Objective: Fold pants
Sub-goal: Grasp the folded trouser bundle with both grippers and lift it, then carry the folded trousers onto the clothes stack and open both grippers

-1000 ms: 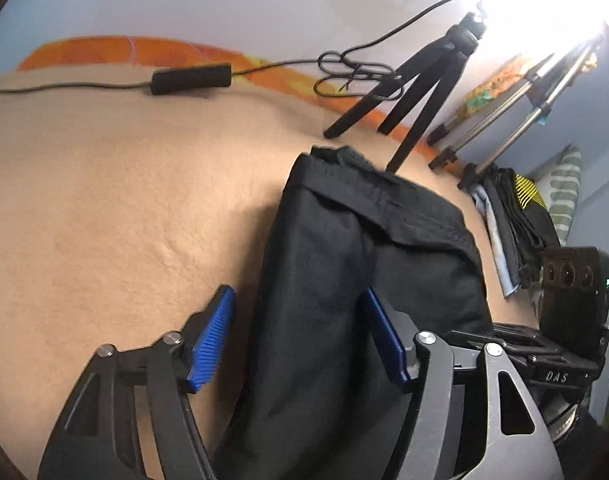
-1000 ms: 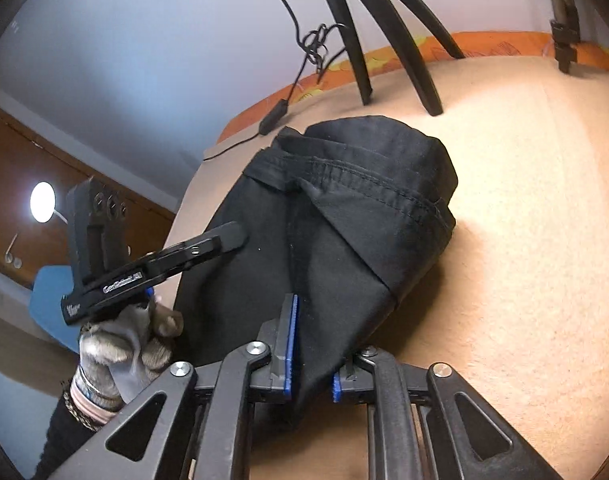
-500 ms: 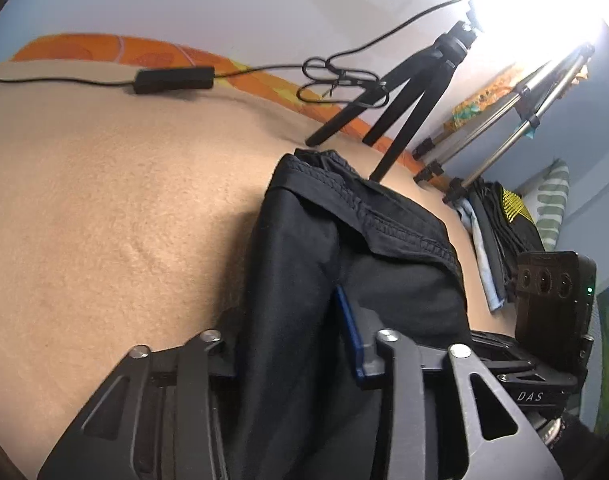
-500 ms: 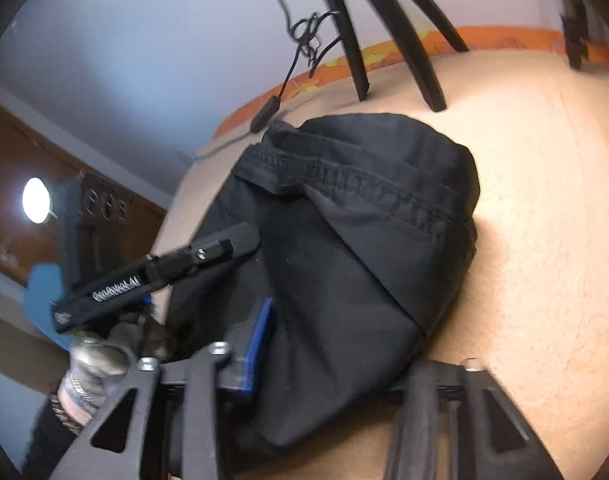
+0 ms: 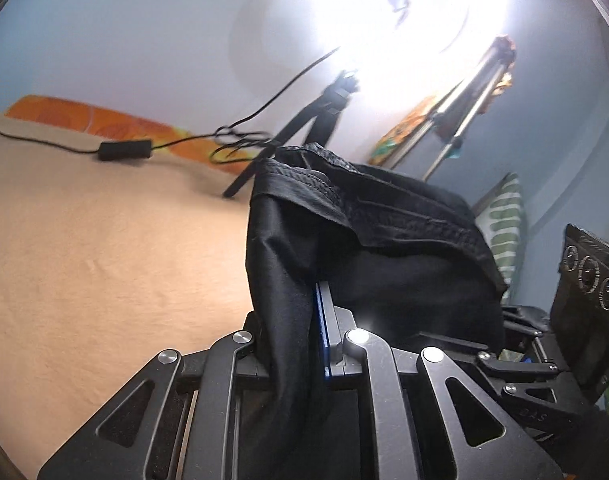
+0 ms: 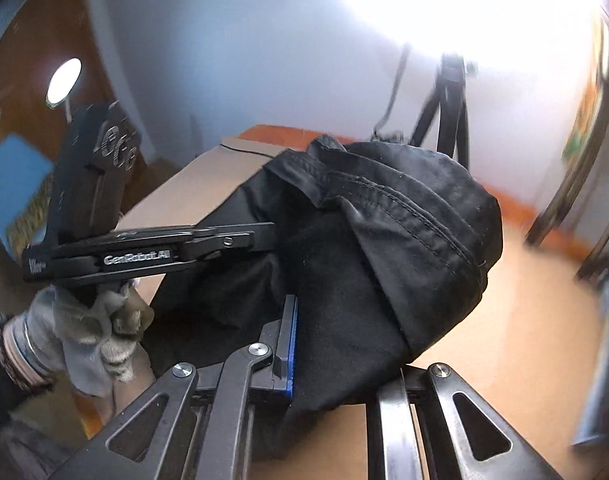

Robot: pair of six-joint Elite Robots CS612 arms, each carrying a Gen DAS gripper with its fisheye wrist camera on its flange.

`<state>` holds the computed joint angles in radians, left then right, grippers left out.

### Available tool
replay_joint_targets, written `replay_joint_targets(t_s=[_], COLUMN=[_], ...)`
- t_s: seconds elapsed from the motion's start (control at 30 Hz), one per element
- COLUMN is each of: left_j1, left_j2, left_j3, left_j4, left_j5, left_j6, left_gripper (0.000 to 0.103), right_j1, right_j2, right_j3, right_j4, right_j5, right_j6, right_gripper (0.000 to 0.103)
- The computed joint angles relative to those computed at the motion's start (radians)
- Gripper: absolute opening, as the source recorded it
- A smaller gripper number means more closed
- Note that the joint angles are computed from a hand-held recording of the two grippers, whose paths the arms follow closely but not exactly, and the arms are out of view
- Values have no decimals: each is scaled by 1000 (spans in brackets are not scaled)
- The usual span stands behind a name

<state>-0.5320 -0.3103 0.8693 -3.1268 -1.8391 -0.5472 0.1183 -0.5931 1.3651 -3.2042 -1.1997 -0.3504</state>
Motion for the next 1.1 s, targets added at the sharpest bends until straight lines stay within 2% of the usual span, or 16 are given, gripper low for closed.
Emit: replay_joint_targets(t_s=[0.17, 0.27, 0.4, 0.63, 0.73, 0.97, 1.1], left_j1=[-22, -39, -64, -100, -113, -143, -159], left_j2=[-18, -19, -7, 65, 94, 137, 191], left_j3=[9, -3, -35, -170, -235, -359, -500], left_j4=[-54, -72, -97, -137, -132, -101, -27], left_j5=[10, 25, 47, 66, 78, 120, 155], left_j6=[-2, 0, -11, -105, -120, -106, -57], left_gripper=[13, 13, 13, 13, 13, 13, 13], right_j1=[2, -16, -36, -95, -116, -170, -204], right_j2=[-58, -97, -121, -172, -201, -216, -234], right_j3=[77, 136, 174, 244, 271, 264, 273], right_j4=[-77, -122, -169, -214, -215, -206, -220], right_j5=[-63, -68, -69, -51, -43, -9, 28], right_j6=[-84, -112, -133, -186, -215, -268, -311], right_gripper=[10, 9, 9, 9, 9, 9, 9])
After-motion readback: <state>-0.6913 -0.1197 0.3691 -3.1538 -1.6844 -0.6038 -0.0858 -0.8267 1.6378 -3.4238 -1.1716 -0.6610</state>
